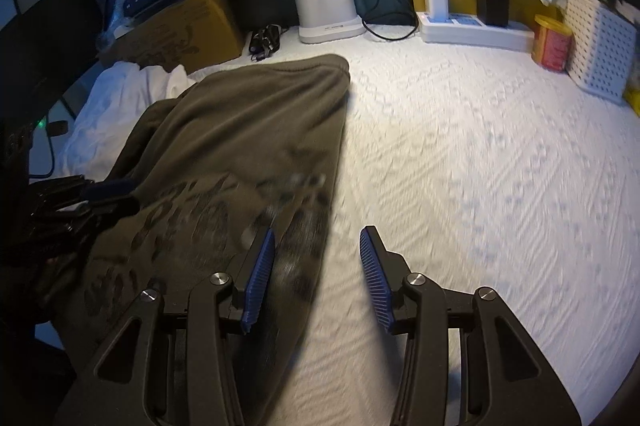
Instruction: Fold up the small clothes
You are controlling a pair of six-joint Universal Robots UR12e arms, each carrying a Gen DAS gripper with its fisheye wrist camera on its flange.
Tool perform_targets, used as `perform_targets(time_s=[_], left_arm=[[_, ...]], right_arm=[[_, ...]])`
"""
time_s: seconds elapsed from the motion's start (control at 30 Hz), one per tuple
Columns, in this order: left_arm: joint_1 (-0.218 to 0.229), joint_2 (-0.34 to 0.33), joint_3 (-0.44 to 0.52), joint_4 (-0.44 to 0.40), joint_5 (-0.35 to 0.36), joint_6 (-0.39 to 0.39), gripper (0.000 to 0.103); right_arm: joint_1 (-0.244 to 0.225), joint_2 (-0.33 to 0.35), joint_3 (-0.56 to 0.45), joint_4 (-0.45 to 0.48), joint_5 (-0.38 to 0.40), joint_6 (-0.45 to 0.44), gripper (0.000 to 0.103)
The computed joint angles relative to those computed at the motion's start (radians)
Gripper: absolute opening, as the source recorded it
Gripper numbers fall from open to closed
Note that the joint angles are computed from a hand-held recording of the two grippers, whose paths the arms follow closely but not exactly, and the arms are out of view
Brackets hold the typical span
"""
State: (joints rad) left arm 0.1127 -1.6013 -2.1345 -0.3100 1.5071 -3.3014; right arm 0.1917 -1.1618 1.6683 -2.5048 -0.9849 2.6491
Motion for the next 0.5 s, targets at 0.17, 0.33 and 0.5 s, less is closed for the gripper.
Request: perform_targets(time_s=[0.17, 0.33, 0.5], left_arm=[[-0.005, 0.001, -0.006, 0.018, 0.014, -0.003, 0.034], [-0.004, 0.008, -0.022, 0.042, 0.014, 0.003, 0.034], [-0.008, 0.019, -0.04, 0.067, 0.028, -0.004, 0.034]], right_arm=[[-0.012, -0.029, 0.034, 0.043, 0.04, -0.035, 0.038], [-0.015, -0.06, 0.074, 0.047, 0.055, -0.076, 0.026], [-0.022, -0.078, 0.094, 0.06, 0.06, -0.089, 0.024]])
